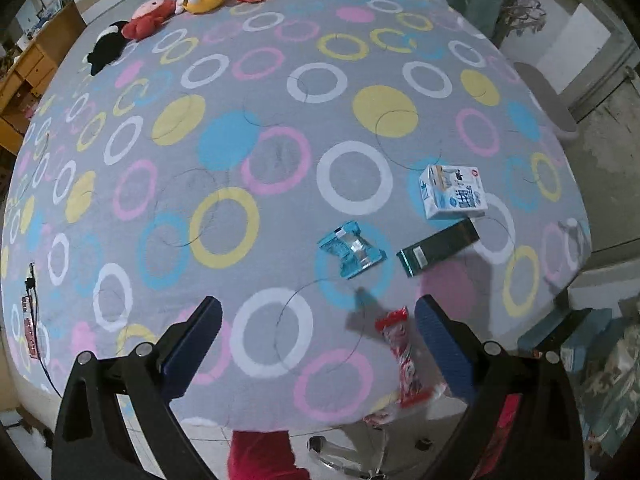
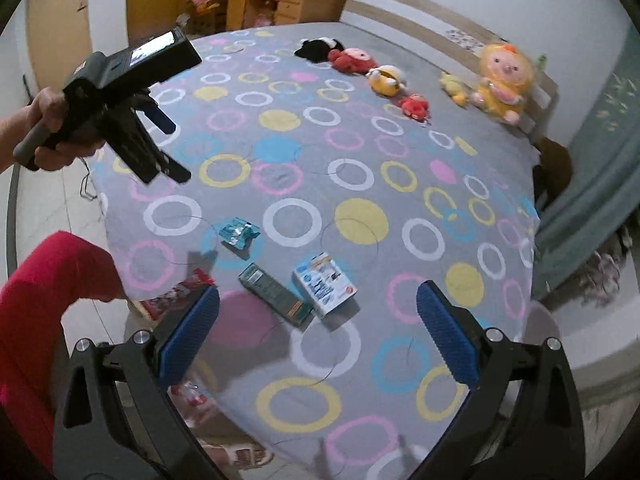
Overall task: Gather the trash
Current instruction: 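Raise both open tools back over the bed toward the remaining items, then grasp the white-blue milk carton with the right tool while the left tool grasps the blue wrapper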
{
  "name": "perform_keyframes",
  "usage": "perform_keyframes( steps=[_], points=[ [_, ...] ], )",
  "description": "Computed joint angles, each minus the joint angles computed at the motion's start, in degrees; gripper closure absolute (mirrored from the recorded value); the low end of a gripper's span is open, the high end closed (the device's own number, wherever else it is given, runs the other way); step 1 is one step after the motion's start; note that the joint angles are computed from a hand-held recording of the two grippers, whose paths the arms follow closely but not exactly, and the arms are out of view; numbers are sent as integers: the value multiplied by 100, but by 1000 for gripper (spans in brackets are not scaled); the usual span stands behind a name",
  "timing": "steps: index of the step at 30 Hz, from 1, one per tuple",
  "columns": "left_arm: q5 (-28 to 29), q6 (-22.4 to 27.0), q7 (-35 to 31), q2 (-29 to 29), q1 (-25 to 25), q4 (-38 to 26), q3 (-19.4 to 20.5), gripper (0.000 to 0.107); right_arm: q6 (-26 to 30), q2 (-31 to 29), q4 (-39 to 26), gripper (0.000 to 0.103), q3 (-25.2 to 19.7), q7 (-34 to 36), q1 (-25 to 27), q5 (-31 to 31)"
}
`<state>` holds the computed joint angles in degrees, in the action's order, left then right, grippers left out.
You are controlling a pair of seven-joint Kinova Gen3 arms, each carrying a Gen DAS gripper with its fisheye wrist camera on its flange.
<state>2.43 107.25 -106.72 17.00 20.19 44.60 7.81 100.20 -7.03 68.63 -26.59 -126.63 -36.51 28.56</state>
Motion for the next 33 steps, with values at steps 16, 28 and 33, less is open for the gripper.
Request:
perform_keyframes(
  steps=[16, 28, 33],
  points=[
    [-21, 176, 976, 924, 513, -181, -55, 13, -1282, 276, 840, 7, 1084, 1857, 744, -1283],
    [-71, -510, 1520, 1110, 572, 696, -77, 13, -1987, 776, 1728, 7, 1518, 2689, 1019, -2029],
    [1, -630, 1703, 1206, 500, 822, -49, 13, -2189, 950, 1929, 7, 1582, 2819, 1065, -2044]
  ],
)
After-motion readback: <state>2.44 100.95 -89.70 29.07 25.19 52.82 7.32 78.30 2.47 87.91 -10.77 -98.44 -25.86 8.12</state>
